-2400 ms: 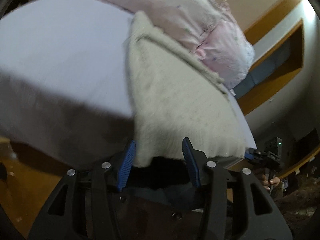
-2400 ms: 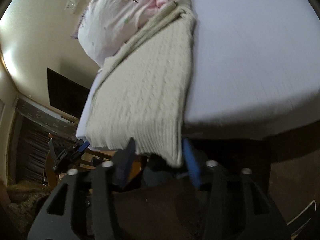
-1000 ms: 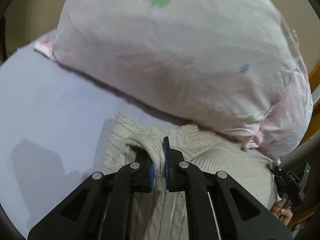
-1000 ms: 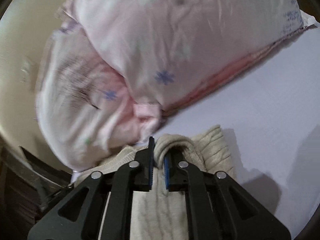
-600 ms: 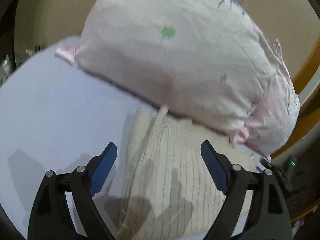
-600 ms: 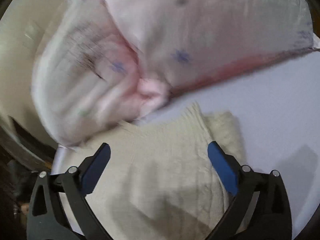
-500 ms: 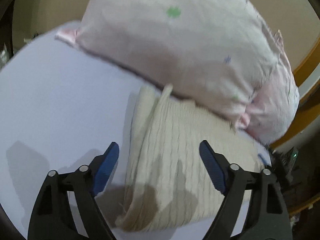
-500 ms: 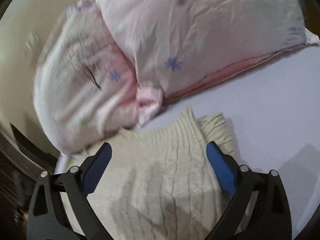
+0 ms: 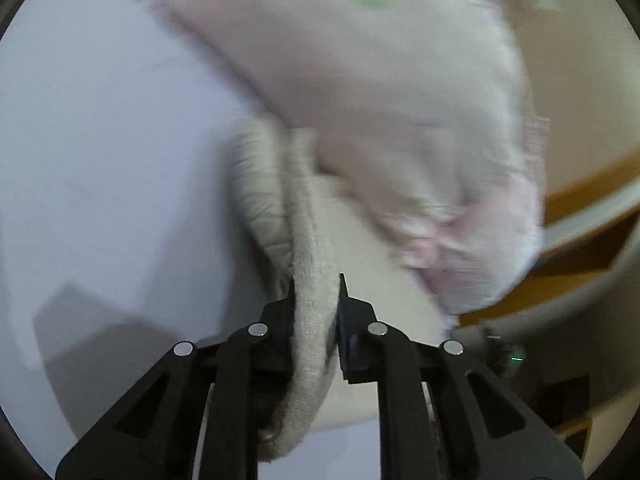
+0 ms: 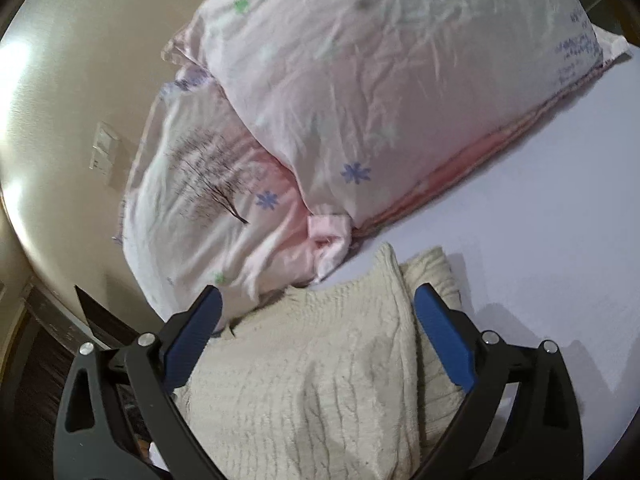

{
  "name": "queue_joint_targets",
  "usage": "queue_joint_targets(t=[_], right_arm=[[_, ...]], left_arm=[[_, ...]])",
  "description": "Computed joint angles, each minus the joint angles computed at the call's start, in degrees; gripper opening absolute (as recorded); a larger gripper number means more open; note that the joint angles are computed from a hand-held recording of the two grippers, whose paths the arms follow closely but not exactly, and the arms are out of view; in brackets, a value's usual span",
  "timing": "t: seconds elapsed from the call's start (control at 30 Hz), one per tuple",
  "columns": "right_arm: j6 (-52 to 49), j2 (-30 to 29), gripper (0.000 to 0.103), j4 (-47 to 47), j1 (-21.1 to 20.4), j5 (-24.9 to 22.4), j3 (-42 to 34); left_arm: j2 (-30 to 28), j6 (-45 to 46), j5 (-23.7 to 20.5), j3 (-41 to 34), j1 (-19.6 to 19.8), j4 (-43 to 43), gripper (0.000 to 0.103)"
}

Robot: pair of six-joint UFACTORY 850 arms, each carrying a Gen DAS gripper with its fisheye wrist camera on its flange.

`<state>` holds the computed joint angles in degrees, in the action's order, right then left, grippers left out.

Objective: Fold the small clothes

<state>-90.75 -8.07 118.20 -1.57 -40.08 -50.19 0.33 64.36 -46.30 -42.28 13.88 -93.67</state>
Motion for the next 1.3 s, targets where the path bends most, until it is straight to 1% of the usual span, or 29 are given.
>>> queue_joint_targets(t=[0.03, 0.1, 0.17, 0.23, 0.27, 0.3, 0.33, 0.37, 0.4, 0.43, 0.5, 0.53, 0.57, 0.6, 0.63, 0.67, 0.7, 0.73, 0.77, 0.8, 0.83, 0.9, 0.93, 1.0, 1.07, 1.13, 1.23, 1.27, 1.3], right_arm=[[-0.30, 0.33, 0.097, 0.37, -0.38, -0.54, 0.22], [-0.87, 1.09, 0.097, 1.08, -1.40, -1.83, 0.78], [-2.09, 2.03, 0.097, 2.59, -2.47, -2.36, 1.55], [-2.57, 2.52, 0.097, 3.09, -3.27, -1.43, 1.73], [-3.20, 2.80, 0.097, 3.77, -3.71, -0.21, 1.83], [-3.23, 2.87, 0.097, 3.90, -4.15, 0.80, 1.80], [-2.98, 2.89, 0.097, 3.82, -4.58, 1.58, 1.75], [-2.67, 2.98, 0.097, 3.64, -4.89, 2.25, 1.75], [-2.25, 3.06, 0.097, 3.16, -5.21, 2.84, 1.71], [-1.60, 3.17, 0.097, 2.37, -5.54, 3.18, 1.65], [2.20, 3.26, 0.097, -2.76, -6.89, 1.70, 1.04], [4.65, 3.17, 0.098, -5.76, -7.49, 0.36, 0.67], [7.87, 2.79, 0.101, -9.67, -8.12, -1.66, -0.02], [11.76, 1.86, 0.101, -14.89, -8.57, -3.90, -1.32], [16.18, 1.01, 0.101, -20.76, -8.70, -5.00, -2.96], [20.43, -0.47, 0.101, -26.75, -7.95, -5.00, -4.79], [24.84, -1.46, 0.101, -32.75, -6.83, -3.23, -6.34], [27.31, -1.85, 0.101, -36.35, -6.19, -1.99, -7.15], [30.63, -2.60, 0.101, -40.72, -5.06, -0.20, -8.16], [33.14, -3.38, 0.101, -43.22, -4.45, 0.22, -8.93], [34.82, -4.35, 0.101, -44.44, -4.19, -0.64, -9.68], [37.14, -6.92, 0.101, -45.91, -4.01, -4.55, -11.50], [38.39, -7.43, 0.101, -47.00, -3.78, -4.83, -11.97], [38.24, -7.41, 0.101, -47.62, -3.23, -3.89, -11.71], [38.00, -7.23, 0.101, -47.09, -3.39, -4.41, -11.32], [36.41, -7.01, 0.101, -45.25, -3.72, -5.09, -10.59], [33.19, -6.42, 0.099, -42.11, -3.22, -4.58, -9.35], [32.29, -5.94, 0.088, -41.88, -2.64, -3.43, -8.67], [31.33, -5.24, 0.070, -41.40, -2.04, -1.41, -7.95]], left_arm=[[1.03, 0.77, -0.29, -0.37, -1.55, -1.09, 0.014], [2.74, 3.59, -0.68, -2.29, -7.12, -4.05, 0.014], [1.52, 6.55, -0.57, -5.49, -14.09, -6.45, 0.015], [-2.79, 6.36, 3.78, -10.48, -22.72, -4.94, 0.015], [-4.74, 5.00, 7.18, -12.63, -25.98, -2.89, 0.016], [-8.86, 2.06, 9.84, -16.36, -30.21, 1.56, 0.018], [-12.10, -0.97, 10.11, -19.29, -32.44, 5.67, 0.018], [-15.79, -2.53, 7.98, -21.96, -34.53, 7.39, 0.018], [-17.67, -2.58, 3.45, -23.25, -34.90, 6.70, 0.018], [-18.21, -0.22, -0.47, -22.93, -34.58, 3.76, 0.018], [-16.08, 6.19, -4.78, -20.17, -33.44, -2.39, 0.018], [-13.63, 9.10, -4.99, -17.99, -32.07, -4.89, 0.018], [-11.74, 10.54, -4.20, -16.43, -30.87, -6.32, 0.023], [-8.78, 12.09, -1.26, -14.00, -29.19, -8.05, 0.034], [-6.21, 13.17, 2.02, -11.83, -27.81, -8.93, 0.040], [-4.08, 13.95, 6.14, -10.14, -26.77, -9.15, 0.053], [-2.45, 14.04, 11.79, -8.77, -26.15, -8.55, 0.056], [-2.05, 12.00, 15.43, -8.13, -25.46, -6.33, 0.056], [-2.70, 7.56, 17.17, -8.19, -24.73, -2.46, 0.057], [-3.43, 3.44, 18.07, -8.56, -24.39, 1.30, 0.057], [-4.02, -0.81, 19.03, -8.62, -24.20, 5.45, 0.058], [-4.75, -5.25, 19.98, -8.35, -24.18, 10.00, 0.060], [-5.55, -5.79, 19.77, -8.73, -24.20, 10.53, 0.063], [-5.86, -3.65, 19.82, -8.28, -24.36, 8.45, 0.075], [-6.56, -3.69, 22.02, -8.74, -25.51, 9.31, 0.083], [-8.24, -5.45, 24.09, -10.32, -27.07, 10.10, 0.086], [-11.31, -3.19, 22.17, -11.72, -26.96, 6.39, 0.087], [-11.68, -0.85, 21.95, -11.83, -26.99, 3.66, 0.088], [-11.72, 0.17, 21.17, -11.70, -26.92, 3.34, 0.085]])
